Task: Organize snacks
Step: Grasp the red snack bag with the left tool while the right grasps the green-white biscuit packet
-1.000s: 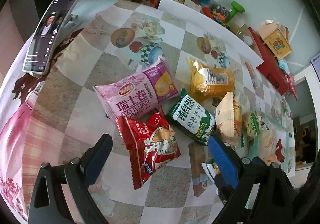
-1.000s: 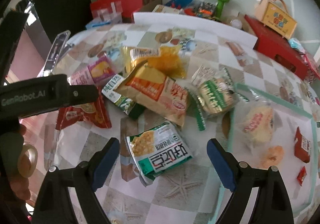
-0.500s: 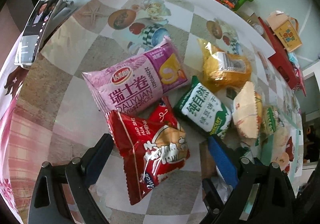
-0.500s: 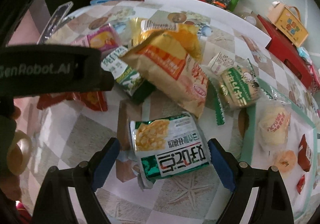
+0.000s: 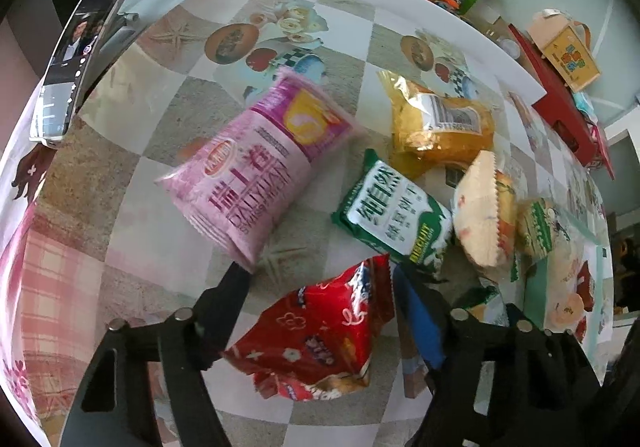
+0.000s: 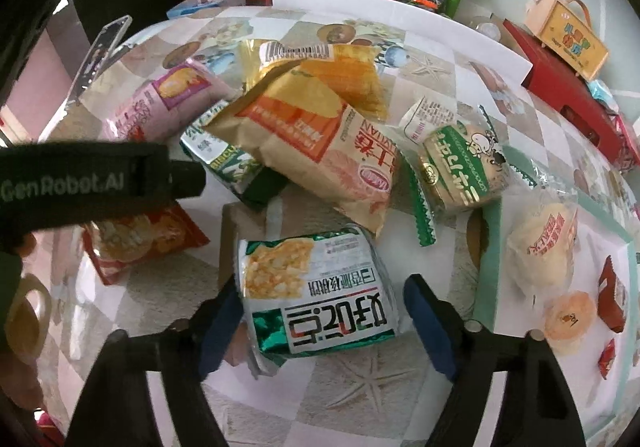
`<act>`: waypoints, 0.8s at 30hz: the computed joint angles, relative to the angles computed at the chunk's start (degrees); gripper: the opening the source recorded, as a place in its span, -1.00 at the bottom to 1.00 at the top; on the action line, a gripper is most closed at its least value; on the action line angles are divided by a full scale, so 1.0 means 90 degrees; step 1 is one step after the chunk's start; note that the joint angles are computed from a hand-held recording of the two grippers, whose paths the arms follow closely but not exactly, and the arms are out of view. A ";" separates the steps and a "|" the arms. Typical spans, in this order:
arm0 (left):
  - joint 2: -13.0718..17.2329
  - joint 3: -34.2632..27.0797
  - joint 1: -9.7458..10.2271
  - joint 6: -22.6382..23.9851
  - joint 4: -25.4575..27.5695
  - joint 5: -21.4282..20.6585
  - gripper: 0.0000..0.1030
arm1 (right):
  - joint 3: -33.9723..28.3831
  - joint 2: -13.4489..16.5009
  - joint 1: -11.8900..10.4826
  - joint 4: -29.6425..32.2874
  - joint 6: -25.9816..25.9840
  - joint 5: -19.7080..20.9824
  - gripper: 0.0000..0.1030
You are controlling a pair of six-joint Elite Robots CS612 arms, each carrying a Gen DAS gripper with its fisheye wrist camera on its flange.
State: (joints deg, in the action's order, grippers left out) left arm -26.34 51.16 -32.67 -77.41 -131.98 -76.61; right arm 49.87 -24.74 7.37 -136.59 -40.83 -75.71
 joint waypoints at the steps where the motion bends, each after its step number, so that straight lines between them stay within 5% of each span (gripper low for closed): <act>1: -0.0003 0.0018 -0.0004 0.0009 -0.0057 -0.0024 0.37 | 0.0018 -0.0015 -0.0005 0.0006 0.0027 0.0039 0.43; 6: -0.0007 0.0042 -0.0016 0.0034 -0.0229 -0.0166 0.37 | -0.0048 -0.0004 -0.0032 0.0140 0.0078 0.0205 0.24; 24: -0.0237 0.0536 -0.0098 -0.0078 -0.0766 -0.0442 0.44 | 0.0176 -0.0159 -0.0113 0.0222 0.0226 0.0308 0.22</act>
